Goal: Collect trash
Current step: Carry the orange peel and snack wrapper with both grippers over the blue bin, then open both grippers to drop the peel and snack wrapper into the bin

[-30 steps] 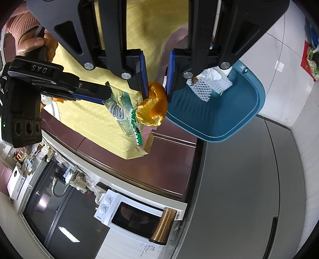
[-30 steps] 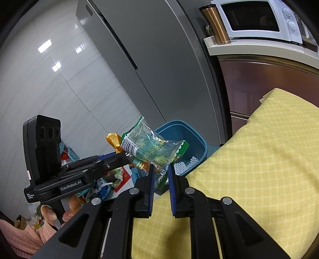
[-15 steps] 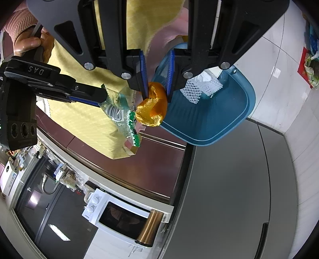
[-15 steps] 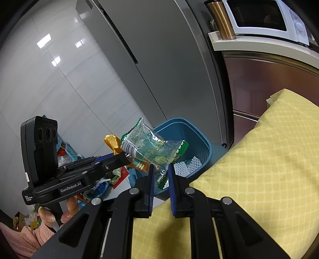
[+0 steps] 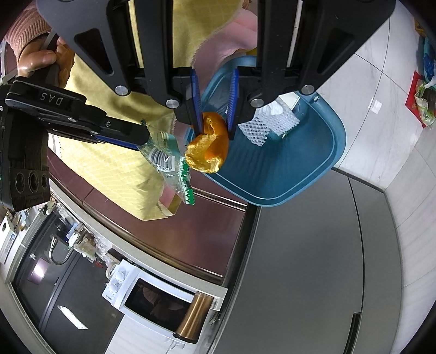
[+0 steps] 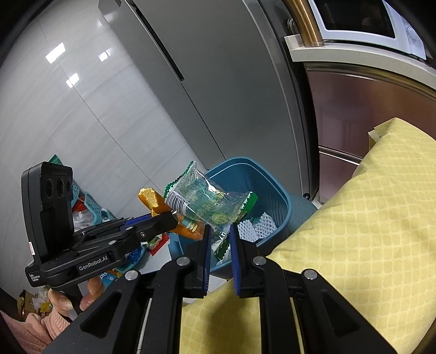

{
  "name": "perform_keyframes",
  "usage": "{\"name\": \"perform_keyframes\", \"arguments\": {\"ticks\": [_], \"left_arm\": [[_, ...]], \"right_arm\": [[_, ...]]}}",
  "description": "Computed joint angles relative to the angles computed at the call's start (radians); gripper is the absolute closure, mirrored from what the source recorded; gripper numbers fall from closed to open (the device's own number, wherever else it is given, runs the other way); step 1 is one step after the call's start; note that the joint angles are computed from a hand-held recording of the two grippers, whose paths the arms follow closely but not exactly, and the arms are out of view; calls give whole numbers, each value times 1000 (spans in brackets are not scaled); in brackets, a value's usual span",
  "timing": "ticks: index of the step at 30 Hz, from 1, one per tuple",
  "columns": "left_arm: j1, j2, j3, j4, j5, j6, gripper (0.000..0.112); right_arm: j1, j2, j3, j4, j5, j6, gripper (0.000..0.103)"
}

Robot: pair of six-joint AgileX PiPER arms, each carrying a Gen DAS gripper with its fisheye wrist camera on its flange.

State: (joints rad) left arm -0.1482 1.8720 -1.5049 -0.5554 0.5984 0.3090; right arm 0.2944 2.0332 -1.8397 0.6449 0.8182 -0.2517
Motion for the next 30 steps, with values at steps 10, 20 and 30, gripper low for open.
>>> {"name": "perform_keyframes", "arguments": {"ticks": [10, 20, 30], "left_arm": [[-5, 41, -41, 47, 5, -51, 95], [0, 103, -92, 76, 22, -91, 95], [-6, 204, -191, 102, 60, -139, 95]], "right_arm": [[15, 70, -98, -46, 33, 63, 91], [45, 170, -246, -132, 100, 165, 91], [62, 293, -439, -209, 195, 255, 90]]}}
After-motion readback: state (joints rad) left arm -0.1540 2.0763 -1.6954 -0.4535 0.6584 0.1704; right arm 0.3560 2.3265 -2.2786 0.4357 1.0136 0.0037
